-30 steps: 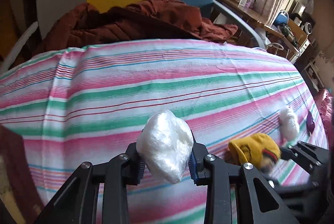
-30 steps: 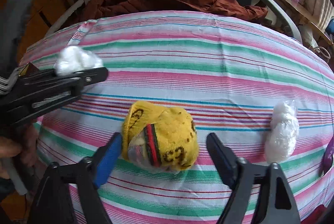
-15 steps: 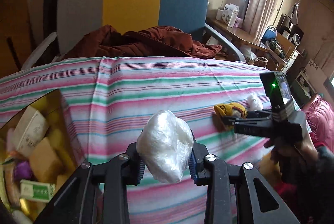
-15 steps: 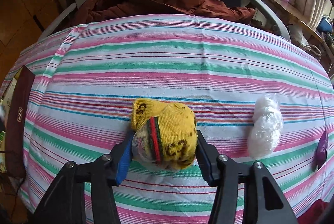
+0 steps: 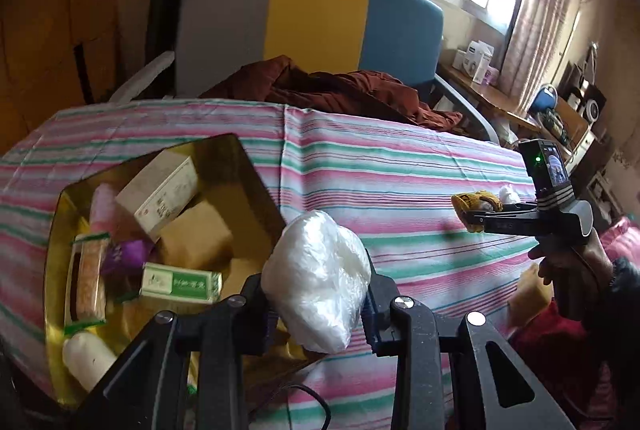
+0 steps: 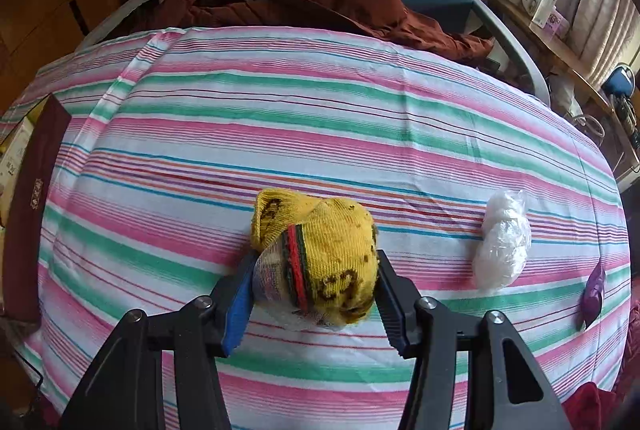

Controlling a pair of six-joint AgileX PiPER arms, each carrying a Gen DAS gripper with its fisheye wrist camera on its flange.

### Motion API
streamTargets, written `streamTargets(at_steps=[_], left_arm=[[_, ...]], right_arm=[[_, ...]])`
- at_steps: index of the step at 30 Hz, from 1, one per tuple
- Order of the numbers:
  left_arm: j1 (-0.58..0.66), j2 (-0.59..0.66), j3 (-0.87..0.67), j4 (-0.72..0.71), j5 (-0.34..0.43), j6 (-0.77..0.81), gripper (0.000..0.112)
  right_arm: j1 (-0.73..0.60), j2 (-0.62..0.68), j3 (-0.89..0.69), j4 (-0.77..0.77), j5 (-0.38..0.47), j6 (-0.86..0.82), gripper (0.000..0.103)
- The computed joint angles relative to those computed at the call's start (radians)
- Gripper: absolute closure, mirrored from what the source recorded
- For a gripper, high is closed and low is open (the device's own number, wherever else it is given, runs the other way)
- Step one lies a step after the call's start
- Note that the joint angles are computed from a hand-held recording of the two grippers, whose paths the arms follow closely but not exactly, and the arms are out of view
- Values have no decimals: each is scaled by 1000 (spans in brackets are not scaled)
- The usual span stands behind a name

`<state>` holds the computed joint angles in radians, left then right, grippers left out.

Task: Organize objects
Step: 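Place the white bundle in the gold tray with the left gripper while the right drops the toy there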

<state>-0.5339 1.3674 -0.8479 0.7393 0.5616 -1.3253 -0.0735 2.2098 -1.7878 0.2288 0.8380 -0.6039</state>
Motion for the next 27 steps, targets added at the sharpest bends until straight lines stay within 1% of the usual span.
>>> streamTargets(at_steps=[4, 9, 10, 11, 14, 16, 18, 20, 21, 23, 26, 27], left_arm=[[4, -83, 88, 22, -1, -55, 78], [20, -203, 198, 29, 15, -101, 78], [26, -228, 218, 26, 22, -104, 78], [32, -251, 233, 22, 29, -103, 78], [53, -359, 287, -3, 73, -87, 78], [59, -448, 309, -11, 139, -69, 78], [59, -549, 319, -18, 222, -45, 78], [53, -621, 323, -10, 290, -33, 78], [37, -661, 324, 5, 340, -36, 78], [20, -703, 330, 16, 379, -44, 78], [18, -711, 352, 12, 354, -49, 78], [21, -703, 364, 5, 320, -53, 78]], right_arm=[[30, -99, 120, 29, -37, -30, 48], [75, -219, 258, 91, -70, -84, 48], [94, -261, 304, 133, -63, -112, 48], [94, -264, 311, 136, -71, -114, 48], [138, -340, 411, 207, -83, -158, 48], [174, -390, 472, 251, -85, -176, 48], [212, -431, 519, 299, -80, -196, 48], [252, -464, 561, 345, -79, -210, 48], [293, -494, 589, 388, -66, -225, 48], [315, -508, 604, 409, -67, -234, 48], [390, -530, 629, 443, -75, -231, 48], [411, -531, 631, 444, -79, -225, 48]])
